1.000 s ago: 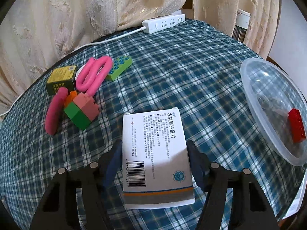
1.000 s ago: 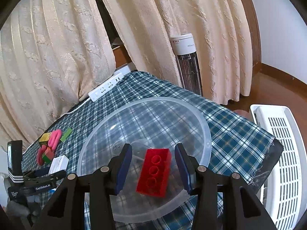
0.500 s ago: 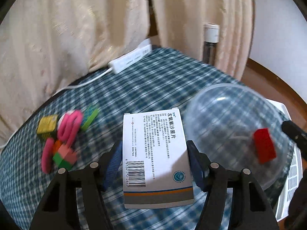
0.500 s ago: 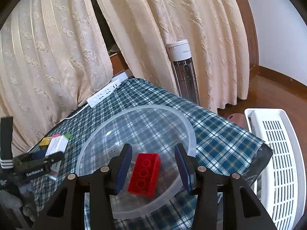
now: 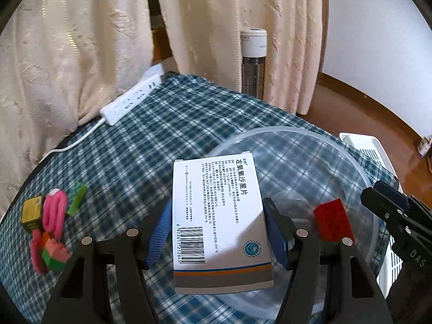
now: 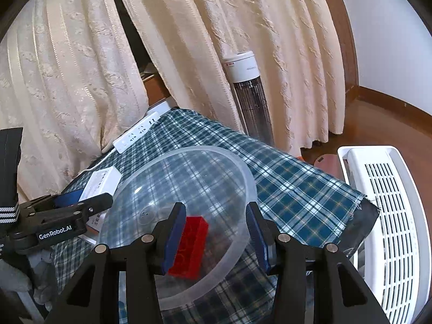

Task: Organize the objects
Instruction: 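Carry the white medicine box into the clear bowl and release it with the left tool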

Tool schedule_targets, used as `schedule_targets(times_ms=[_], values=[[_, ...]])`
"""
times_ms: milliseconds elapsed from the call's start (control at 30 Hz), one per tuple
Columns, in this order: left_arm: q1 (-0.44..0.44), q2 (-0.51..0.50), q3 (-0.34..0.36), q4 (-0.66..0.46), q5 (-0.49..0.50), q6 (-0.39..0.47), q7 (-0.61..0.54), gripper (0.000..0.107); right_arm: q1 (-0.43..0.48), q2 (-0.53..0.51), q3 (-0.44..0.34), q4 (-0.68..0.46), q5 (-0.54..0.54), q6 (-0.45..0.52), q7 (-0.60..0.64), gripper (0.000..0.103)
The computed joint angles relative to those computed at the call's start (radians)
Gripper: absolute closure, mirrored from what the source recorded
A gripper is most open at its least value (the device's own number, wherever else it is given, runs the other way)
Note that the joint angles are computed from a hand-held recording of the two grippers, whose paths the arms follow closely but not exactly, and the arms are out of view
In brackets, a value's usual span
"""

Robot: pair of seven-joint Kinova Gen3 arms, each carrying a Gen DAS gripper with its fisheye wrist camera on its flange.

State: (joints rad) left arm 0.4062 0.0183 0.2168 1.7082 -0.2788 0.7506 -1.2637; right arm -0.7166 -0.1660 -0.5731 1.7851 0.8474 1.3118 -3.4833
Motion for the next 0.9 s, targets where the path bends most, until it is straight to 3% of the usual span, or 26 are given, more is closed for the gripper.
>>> schedule_targets(times_ms=[200,667,900], values=[[0.002,0.035,-0.008,-0.019,0.043,0.010,-0.022,0.039,0.001,0.004,-0.003,0.007,0.008,0.007,-0.015,0.052],[0.047,0.008,0.005,0.023,-0.168,-0.006,0.161,0.038,-0.027,0.016,-0.001,0.002,0.033,0.041,-0.041,0.045],[0.043,-0.011,0.015,0.038,-0.219,0.002,0.210,0.038,-0.050,0.027,-0.005,-0.010,0.052,0.071,-0.051,0.043]])
